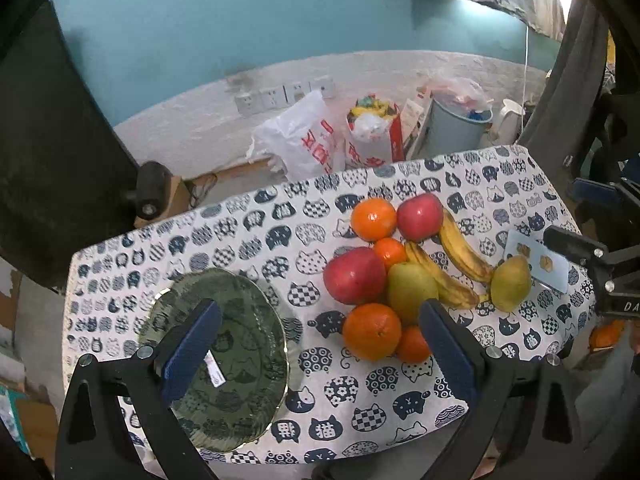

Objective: Organize fruits
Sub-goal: 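Grasp the large green pear with the right tool while the left tool reaches toward the red apple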

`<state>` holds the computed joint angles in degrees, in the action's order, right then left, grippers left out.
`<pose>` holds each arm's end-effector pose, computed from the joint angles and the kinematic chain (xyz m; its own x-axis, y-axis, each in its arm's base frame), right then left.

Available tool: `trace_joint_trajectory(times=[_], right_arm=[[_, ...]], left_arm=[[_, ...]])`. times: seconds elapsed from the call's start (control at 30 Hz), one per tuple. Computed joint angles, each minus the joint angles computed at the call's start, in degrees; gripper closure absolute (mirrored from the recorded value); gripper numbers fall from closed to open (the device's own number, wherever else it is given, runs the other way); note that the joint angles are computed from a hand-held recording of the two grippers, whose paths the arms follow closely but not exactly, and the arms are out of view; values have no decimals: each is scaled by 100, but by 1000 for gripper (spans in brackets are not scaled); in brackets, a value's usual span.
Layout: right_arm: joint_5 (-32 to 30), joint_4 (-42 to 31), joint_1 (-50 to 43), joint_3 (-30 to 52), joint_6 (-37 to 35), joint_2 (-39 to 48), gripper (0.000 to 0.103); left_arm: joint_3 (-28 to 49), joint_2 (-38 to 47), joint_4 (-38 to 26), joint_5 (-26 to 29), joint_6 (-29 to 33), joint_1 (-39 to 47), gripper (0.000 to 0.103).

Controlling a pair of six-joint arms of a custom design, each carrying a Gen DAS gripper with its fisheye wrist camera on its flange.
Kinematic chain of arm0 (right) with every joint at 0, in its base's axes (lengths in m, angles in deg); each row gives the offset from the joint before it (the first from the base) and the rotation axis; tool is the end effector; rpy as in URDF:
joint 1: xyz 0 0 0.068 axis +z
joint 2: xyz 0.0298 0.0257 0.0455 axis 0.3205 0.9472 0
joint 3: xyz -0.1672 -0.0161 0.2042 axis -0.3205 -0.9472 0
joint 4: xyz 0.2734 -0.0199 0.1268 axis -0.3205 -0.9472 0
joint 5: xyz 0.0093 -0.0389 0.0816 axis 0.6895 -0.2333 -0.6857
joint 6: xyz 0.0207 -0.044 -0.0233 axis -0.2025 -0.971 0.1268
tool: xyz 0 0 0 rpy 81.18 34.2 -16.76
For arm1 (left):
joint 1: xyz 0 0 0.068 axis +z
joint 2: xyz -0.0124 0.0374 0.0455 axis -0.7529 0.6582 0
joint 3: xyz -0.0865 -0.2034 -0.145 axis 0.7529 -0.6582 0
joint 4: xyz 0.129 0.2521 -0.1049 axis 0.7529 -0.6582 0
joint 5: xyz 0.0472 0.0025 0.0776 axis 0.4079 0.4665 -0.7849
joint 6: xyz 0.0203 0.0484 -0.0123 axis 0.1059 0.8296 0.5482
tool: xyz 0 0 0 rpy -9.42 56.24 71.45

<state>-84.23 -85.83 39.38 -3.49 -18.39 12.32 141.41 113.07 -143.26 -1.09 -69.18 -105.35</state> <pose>0.2485 0.0966 0.3058 -0.6934 -0.4318 -0.5769 -0.5093 0.8600 -0.0316 0.1715 -0.2280 0.2994 -0.8554 -0.0103 -0.5179 -0.0594 0.9952 0.0783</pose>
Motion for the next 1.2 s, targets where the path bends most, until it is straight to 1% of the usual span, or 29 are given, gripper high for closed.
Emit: trace_joint_trajectory(times=[0.1,0.17,0.27,0.4,0.6,0.8,1.07,1.2], right_arm=[[15,-17,-184,30,-10,209,15],[79,-42,-300,20,-3,372,15],[165,-20,-476,-34,-24,624,15],[199,79,-743,-173,-75,898,15],[148,140,-1165,-324,-87,1461,15],[2,121,-1366,-320,-31,2051,15],[10,292,-1299,-479,-17,2405,15],[-124,369,-1302,-558,-30,2477,15]], left_arm=[[-150,73,196,324,215,228,3],[-103,257,326,553,334,402,3],[-180,412,556,979,486,676,3],[-188,678,700,1298,557,913,3],[-172,963,829,1434,716,1100,3],[-192,1235,1013,1671,862,1211,3],[-296,1433,1214,1901,938,1371,3],[-311,1492,1301,1992,943,1452,3]])
